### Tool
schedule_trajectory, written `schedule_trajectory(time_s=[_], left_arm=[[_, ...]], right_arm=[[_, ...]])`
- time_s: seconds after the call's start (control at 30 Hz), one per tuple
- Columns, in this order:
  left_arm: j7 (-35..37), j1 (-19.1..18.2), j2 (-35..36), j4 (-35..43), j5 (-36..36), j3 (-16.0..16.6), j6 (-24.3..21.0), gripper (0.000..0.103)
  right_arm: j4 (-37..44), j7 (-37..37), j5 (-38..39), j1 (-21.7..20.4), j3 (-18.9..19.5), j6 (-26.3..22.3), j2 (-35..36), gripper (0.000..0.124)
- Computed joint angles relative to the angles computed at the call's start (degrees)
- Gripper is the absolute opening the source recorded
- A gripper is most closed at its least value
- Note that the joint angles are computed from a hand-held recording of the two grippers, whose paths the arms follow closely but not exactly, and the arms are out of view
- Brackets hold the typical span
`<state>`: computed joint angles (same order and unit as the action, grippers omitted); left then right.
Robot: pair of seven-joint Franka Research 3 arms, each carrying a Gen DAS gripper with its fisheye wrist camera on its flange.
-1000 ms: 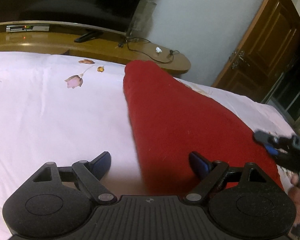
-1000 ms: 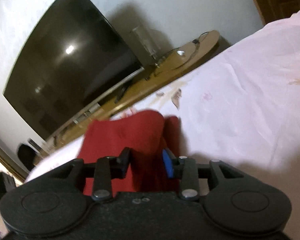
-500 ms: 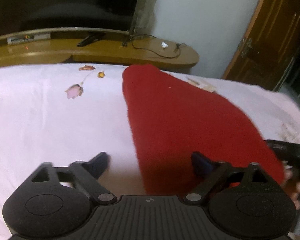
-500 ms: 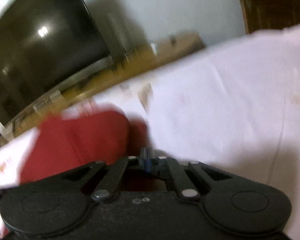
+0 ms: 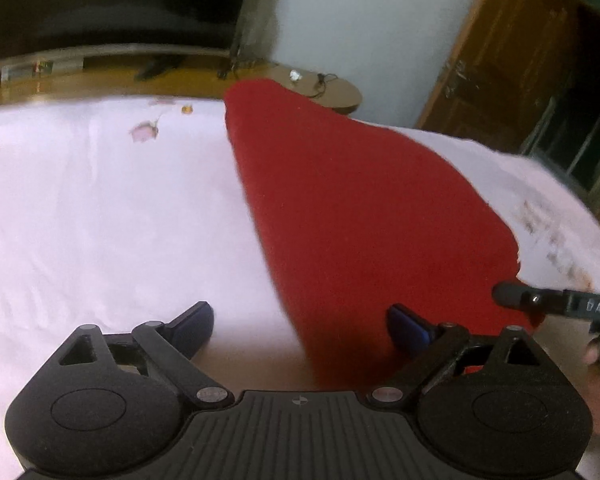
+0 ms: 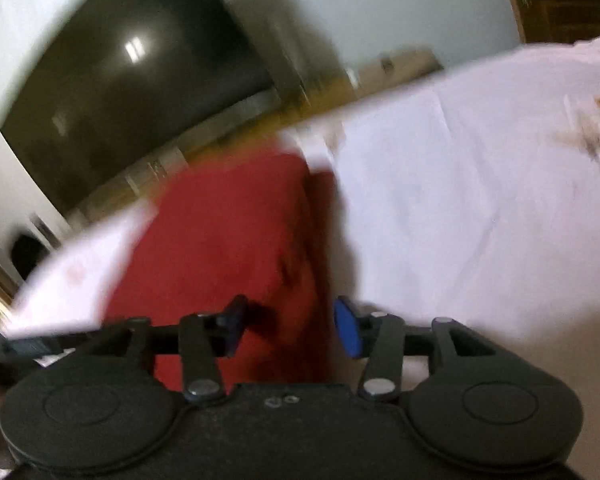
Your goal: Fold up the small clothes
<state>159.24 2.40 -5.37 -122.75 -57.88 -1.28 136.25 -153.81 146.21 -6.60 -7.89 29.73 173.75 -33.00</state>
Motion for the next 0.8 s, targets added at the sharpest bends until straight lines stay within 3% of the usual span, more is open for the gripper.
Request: schedule_trajectory(time_s=[0.1, 0.2, 0.23, 0.27, 0.4, 0.5, 0.57, 0.63, 0.73, 0.8], left_arm=[[-2.09, 0.47, -1.16, -0.01, 1.2, 0.55, -1.36, 0.094], [0.73, 0.26, -2.84, -1.15, -0.7, 2.26, -3.67, 0.094], [0.04, 0.66, -3.21, -2.33, 2.66, 0.72, -0.19, 0.094], [0.04, 0.52, -3.01, -2.82, 3.29, 0.97, 0.36, 0.094], [0.99, 0.79, -3.75, -3.38, 2.53, 2.55, -1.18, 0.094], [0.16, 0.89, -4.55, -2.87, 2.72, 2.95, -2.29, 0.094], [2.12, 0.37, -5.53, -3.09, -0.1, 3.47, -2.12, 0.094], [1.8, 0.03, -5.71, -3.01, -0.45, 3.31, -1.88, 0.094], [-0.35, -0.53, -5.32, -3.81, 2.86, 2.16, 0.57, 0.094], [-1.61, -0.72, -5.34, -4.92, 3.89, 2.22, 1.3, 0.094]], right_arm=[[-1.47, 1.98, 1.97, 0.7, 0.28, 2.03, -0.91, 0.03], [-1.75, 2.78, 2.56, -0.41, 1.48, 3.32, -2.19, 0.027], [-1.99, 2.01, 3.21, 1.23, 0.44, 2.66, -2.26, 0.026], [-1.48, 1.32, 3.7, 2.31, -0.26, 1.36, -1.34, 0.026], [0.45, 0.55, 1.33, 1.35, 1.53, -1.71, -0.97, 0.026], [-1.63, 1.18, 1.62, 2.91, -0.22, -1.94, -3.23, 0.029], [-1.88, 5.22, 0.12, -1.8, 4.15, -2.64, -7.48, 0.034], [-2.45, 7.43, -0.56, -4.71, 6.13, 1.02, -9.67, 0.033], [-0.41, 5.86, -1.08, -7.82, 8.03, 3.67, -7.59, 0.035], [0.93, 3.64, -1.12, -7.64, 8.09, 3.16, -4.72, 0.036]])
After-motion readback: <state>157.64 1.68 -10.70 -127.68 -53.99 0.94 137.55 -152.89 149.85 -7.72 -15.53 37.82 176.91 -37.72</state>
